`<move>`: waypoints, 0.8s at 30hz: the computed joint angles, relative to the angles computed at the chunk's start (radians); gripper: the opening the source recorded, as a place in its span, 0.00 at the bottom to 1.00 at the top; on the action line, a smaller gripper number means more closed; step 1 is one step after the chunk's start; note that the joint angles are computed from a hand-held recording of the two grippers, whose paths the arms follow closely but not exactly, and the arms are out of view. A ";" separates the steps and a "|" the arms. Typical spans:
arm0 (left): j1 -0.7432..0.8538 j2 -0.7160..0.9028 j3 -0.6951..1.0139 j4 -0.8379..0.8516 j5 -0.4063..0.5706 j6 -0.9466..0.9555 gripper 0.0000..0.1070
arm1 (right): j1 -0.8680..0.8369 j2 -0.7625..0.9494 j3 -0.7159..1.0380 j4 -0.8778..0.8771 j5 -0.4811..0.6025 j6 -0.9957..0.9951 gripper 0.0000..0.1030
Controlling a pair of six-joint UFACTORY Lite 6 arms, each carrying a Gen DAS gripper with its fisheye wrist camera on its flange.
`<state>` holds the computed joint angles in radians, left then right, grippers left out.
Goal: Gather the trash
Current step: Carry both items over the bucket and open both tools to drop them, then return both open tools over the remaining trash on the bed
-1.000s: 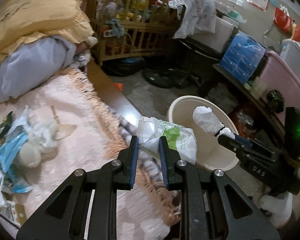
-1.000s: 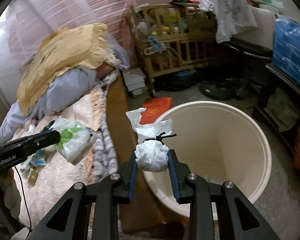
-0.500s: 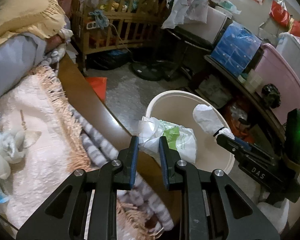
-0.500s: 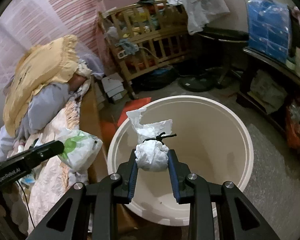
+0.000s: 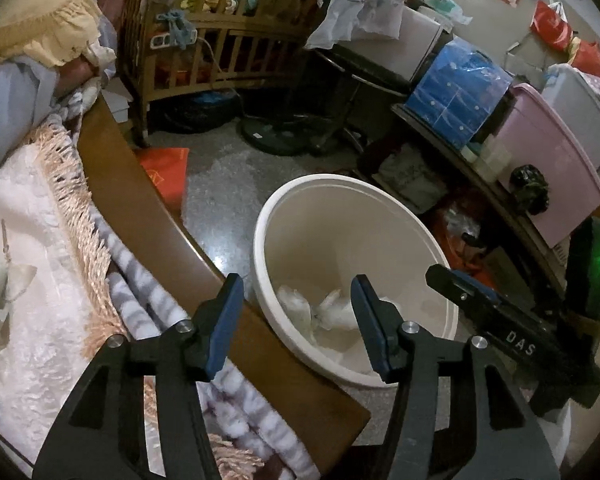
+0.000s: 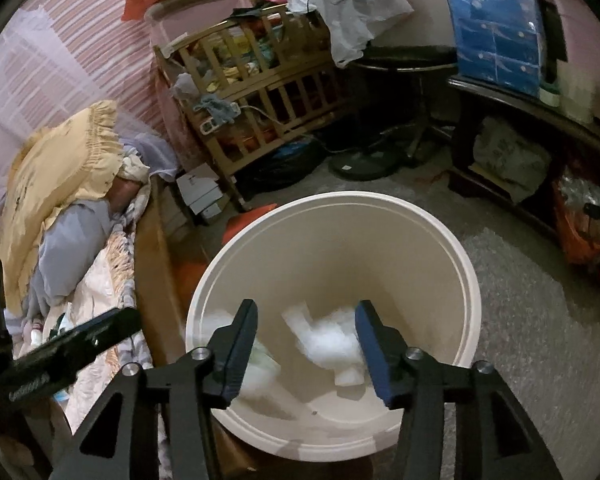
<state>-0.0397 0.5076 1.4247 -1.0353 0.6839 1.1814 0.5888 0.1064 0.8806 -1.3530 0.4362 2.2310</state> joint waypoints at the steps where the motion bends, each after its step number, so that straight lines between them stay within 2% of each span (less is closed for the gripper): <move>1: 0.005 -0.008 -0.010 0.005 -0.005 0.001 0.51 | -0.001 0.007 0.005 0.009 -0.005 -0.009 0.48; 7: 0.047 -0.068 -0.079 0.016 -0.044 0.016 0.51 | 0.022 0.051 0.047 0.041 -0.022 -0.059 0.48; 12: 0.110 -0.123 -0.146 0.007 -0.079 0.061 0.51 | 0.068 0.097 0.111 0.080 0.006 -0.118 0.48; 15: 0.149 -0.154 -0.181 -0.005 -0.095 0.097 0.51 | 0.095 0.120 0.148 0.098 0.016 -0.134 0.53; 17: 0.171 -0.173 -0.204 -0.016 -0.103 0.123 0.51 | 0.112 0.145 0.181 0.115 0.021 -0.150 0.61; 24: 0.286 -0.213 -0.247 -0.028 -0.093 0.185 0.51 | 0.174 0.251 0.325 0.202 0.029 -0.261 0.61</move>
<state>0.2467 0.2948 1.1775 -1.0635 0.5905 1.3660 0.7626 0.3576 1.2052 -1.1508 0.4656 1.9699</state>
